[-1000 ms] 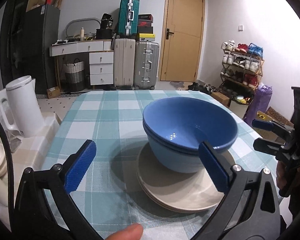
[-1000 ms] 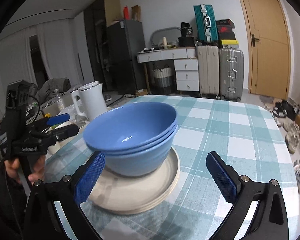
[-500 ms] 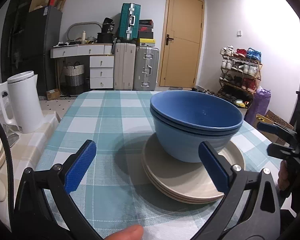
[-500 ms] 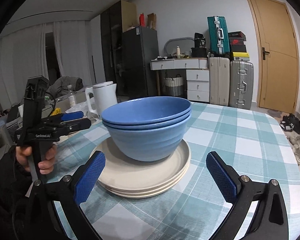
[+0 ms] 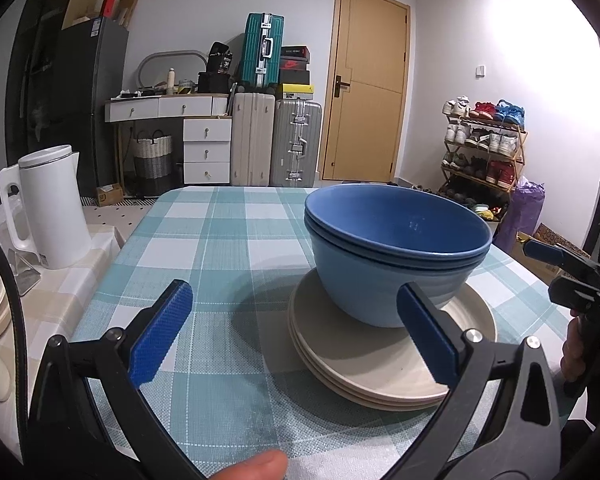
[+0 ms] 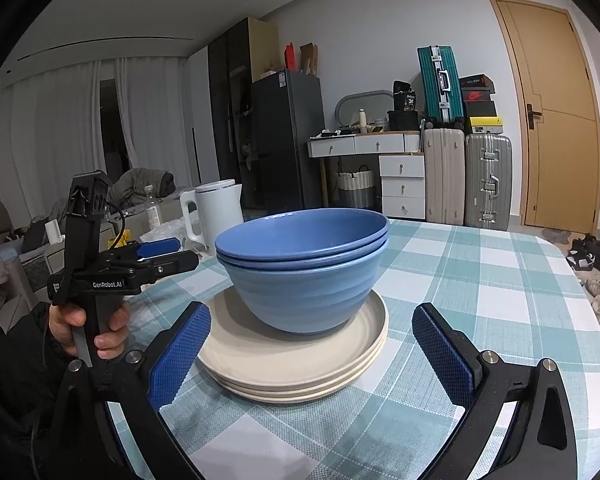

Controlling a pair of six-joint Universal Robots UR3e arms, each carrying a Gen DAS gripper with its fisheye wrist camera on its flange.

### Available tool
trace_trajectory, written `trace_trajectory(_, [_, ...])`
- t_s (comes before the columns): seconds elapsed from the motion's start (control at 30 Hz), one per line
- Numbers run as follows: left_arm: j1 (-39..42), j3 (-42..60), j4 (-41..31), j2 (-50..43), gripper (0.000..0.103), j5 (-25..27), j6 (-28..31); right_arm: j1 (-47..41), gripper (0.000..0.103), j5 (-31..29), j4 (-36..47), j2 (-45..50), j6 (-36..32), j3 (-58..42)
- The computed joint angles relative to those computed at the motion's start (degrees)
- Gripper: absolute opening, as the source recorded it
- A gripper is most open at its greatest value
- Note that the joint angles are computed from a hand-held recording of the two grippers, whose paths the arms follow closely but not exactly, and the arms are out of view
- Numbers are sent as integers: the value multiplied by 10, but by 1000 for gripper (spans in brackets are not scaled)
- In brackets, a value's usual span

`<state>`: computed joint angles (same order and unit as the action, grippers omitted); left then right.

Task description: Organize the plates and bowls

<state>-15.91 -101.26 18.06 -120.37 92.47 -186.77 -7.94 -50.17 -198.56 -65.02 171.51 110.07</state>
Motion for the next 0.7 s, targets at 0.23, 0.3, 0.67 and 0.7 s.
trace_trajectory(0.23, [2, -5, 9, 0, 102, -7, -3, 1, 103, -4, -6, -2, -2, 4])
trace_trajectory(0.3, [1, -5, 7, 0, 102, -7, -2, 2, 103, -7, -10, -2, -2, 5])
trace_trajectory(0.67, [-1, -3, 13, -5, 102, -9, 4, 1, 103, -7, -9, -5, -5, 8])
trace_trajectory(0.7, [-1, -3, 13, -6, 102, -9, 3, 0, 103, -6, -9, -5, -5, 9])
